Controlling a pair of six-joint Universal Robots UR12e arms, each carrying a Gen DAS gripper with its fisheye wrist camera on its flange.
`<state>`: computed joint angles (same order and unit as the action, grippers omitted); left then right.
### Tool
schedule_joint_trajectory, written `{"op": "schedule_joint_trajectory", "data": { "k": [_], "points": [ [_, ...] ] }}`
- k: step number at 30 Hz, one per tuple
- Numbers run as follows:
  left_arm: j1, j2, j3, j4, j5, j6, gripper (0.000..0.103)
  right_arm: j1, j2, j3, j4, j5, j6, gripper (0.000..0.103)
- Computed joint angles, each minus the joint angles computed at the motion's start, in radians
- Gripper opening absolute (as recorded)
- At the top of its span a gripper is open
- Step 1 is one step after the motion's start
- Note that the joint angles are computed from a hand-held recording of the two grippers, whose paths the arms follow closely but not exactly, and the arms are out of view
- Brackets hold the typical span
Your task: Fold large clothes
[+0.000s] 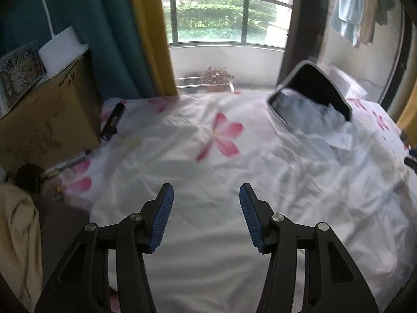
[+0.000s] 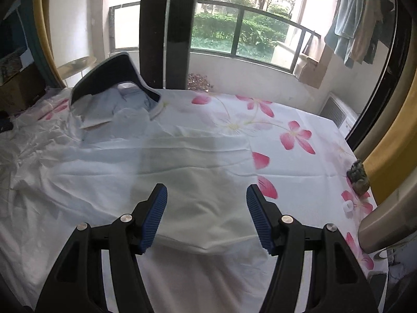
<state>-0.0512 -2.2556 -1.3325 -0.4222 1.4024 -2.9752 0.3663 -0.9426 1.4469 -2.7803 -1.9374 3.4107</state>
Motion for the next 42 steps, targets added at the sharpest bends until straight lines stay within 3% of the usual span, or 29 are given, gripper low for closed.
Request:
{"op": "schedule_joint_trajectory", "data": {
  "k": [5, 15, 20, 21, 22, 24, 26, 29, 30, 31, 33, 39, 42],
  "points": [
    [0.011, -0.053, 0.082, -0.031, 0.030, -0.004, 0.056, 0.000, 0.019, -0.034, 0.036, 0.012, 0.004, 0.063],
    [0.034, -0.168, 0.283, -0.199, 0.049, -0.054, 0.056, -0.005, 0.051, -0.093, 0.100, 0.024, -0.010, 0.063],
    [0.047, -0.205, 0.343, -0.292, -0.007, -0.049, 0.055, -0.006, 0.063, -0.109, 0.117, 0.036, -0.016, 0.063],
    [0.046, -0.204, 0.336, -0.273, -0.003, -0.041, 0.051, -0.006, 0.065, -0.111, 0.120, 0.038, -0.017, 0.063],
    [0.045, -0.202, 0.330, -0.259, 0.005, -0.027, 0.032, -0.006, 0.066, -0.113, 0.121, 0.039, -0.018, 0.063],
    [0.042, -0.206, 0.334, -0.259, 0.021, -0.011, 0.016, -0.006, 0.067, -0.113, 0.122, 0.043, -0.019, 0.063],
    [0.040, -0.202, 0.337, -0.267, 0.032, -0.013, 0.016, -0.007, 0.067, -0.114, 0.125, 0.045, -0.017, 0.063],
    [0.029, -0.179, 0.311, -0.210, 0.075, -0.015, 0.018, -0.007, 0.067, -0.113, 0.120, 0.045, -0.017, 0.063],
    [0.027, -0.170, 0.300, -0.188, 0.067, -0.017, 0.027, -0.007, 0.067, -0.111, 0.116, 0.045, -0.017, 0.063],
    [0.025, -0.162, 0.290, -0.162, 0.057, -0.022, 0.046, -0.007, 0.066, -0.110, 0.113, 0.044, -0.017, 0.063],
    [0.017, -0.153, 0.278, -0.120, 0.032, -0.017, 0.061, -0.007, 0.064, -0.106, 0.104, 0.045, -0.015, 0.063],
    [-0.024, -0.207, 0.362, -0.247, 0.049, 0.033, 0.061, -0.008, 0.058, -0.092, 0.087, 0.055, -0.016, 0.063],
    [-0.040, -0.236, 0.384, -0.261, 0.134, 0.036, 0.061, -0.010, 0.054, -0.087, 0.097, 0.050, -0.012, 0.063]
  ]
}}
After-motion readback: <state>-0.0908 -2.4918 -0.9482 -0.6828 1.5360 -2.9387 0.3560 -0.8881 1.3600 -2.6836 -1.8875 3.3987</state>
